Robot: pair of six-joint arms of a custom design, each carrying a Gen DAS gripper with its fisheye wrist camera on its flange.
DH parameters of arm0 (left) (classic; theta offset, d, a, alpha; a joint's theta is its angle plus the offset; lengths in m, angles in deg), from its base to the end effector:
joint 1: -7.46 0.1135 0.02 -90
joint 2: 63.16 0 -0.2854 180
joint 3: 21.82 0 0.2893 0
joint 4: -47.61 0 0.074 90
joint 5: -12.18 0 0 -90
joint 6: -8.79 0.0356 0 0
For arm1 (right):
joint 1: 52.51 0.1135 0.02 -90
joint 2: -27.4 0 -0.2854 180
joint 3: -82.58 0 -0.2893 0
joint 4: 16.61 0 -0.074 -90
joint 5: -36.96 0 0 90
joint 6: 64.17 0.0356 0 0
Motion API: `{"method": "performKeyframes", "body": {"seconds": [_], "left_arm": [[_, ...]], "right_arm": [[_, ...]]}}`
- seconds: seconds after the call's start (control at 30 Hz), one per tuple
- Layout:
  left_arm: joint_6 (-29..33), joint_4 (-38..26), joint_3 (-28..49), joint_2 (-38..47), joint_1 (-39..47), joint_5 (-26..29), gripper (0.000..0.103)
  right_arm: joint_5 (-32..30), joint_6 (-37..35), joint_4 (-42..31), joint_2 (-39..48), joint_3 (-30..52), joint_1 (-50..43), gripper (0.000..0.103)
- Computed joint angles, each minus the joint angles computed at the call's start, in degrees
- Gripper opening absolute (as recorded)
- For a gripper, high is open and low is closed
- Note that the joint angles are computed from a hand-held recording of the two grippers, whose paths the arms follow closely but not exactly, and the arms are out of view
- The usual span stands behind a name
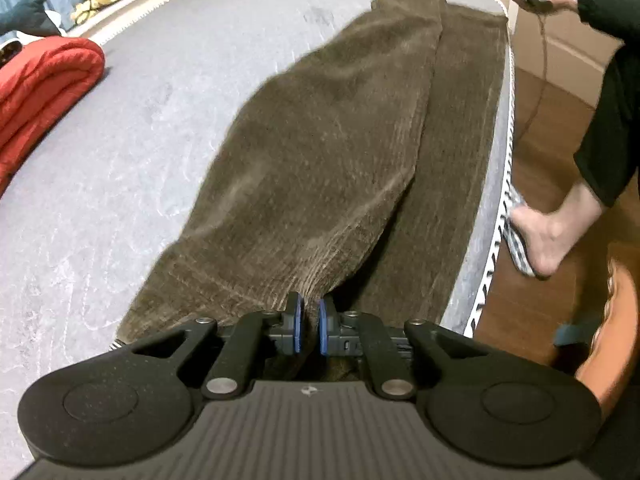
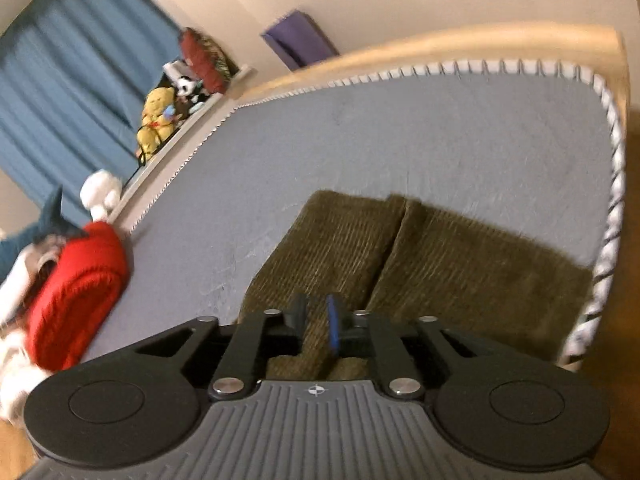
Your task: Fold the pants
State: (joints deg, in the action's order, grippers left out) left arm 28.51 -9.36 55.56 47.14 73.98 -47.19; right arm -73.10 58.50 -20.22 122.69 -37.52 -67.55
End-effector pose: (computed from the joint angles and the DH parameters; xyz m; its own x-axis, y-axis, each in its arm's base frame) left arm 0.1609 0.3249 0.1193 -0.6081 0.6331 -0.4790 0.6412 0.7474 0.1737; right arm 0.3563 -0.0831 0.1625 -0.5190 0.6645 -0.5377 0.3166 0.7337 0.6012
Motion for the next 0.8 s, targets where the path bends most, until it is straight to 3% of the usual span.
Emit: {"method": "performKeyframes", "body": {"seconds": [0.07, 0.2, 0.4, 0.5, 0.57, 0.6, 0.7, 0.8], "left_arm": [[1.03, 1.80, -1.13, 0.47, 0.15, -1.80, 0.009], [1.28, 1.50, -0.50, 1.56, 0.70, -2.20, 0.010], [1.50, -0.90, 2.25, 3.49, 1.31, -2.05, 0.010], [0.84, 1.39, 1.08, 3.65, -0.12, -2.81, 0.010], [0.75, 1.42, 1.43, 3.91, -0.44, -2.40, 0.009], [0.62, 1.29, 1.73, 4.01, -0.50, -1.94, 0.009], [0.53, 0.38, 2.76, 3.78, -0.07, 0.63, 0.008], [1.20, -2.40, 4.04, 3.08, 0.93, 4.03, 0.007]], "right_arm": [[0.08, 1.98, 0.43, 5.80, 3.59, 0.93, 0.022], [3.39, 3.24, 0.27, 14.55, 10.23, 3.15, 0.040], [5.08, 8.38, -2.96, 23.74, 19.27, 4.35, 0.042], [6.60, 8.44, -3.53, 24.77, 21.38, 5.11, 0.042], [7.38, 7.87, -3.60, 25.22, 22.45, 5.68, 0.015], [7.72, 7.56, -3.41, 25.35, 22.72, 5.86, 0.007], [8.16, 8.12, -2.68, 23.82, 22.76, 5.98, 0.006], [5.21, 8.54, 4.18, 17.62, 19.02, 4.73, 0.006]]}}
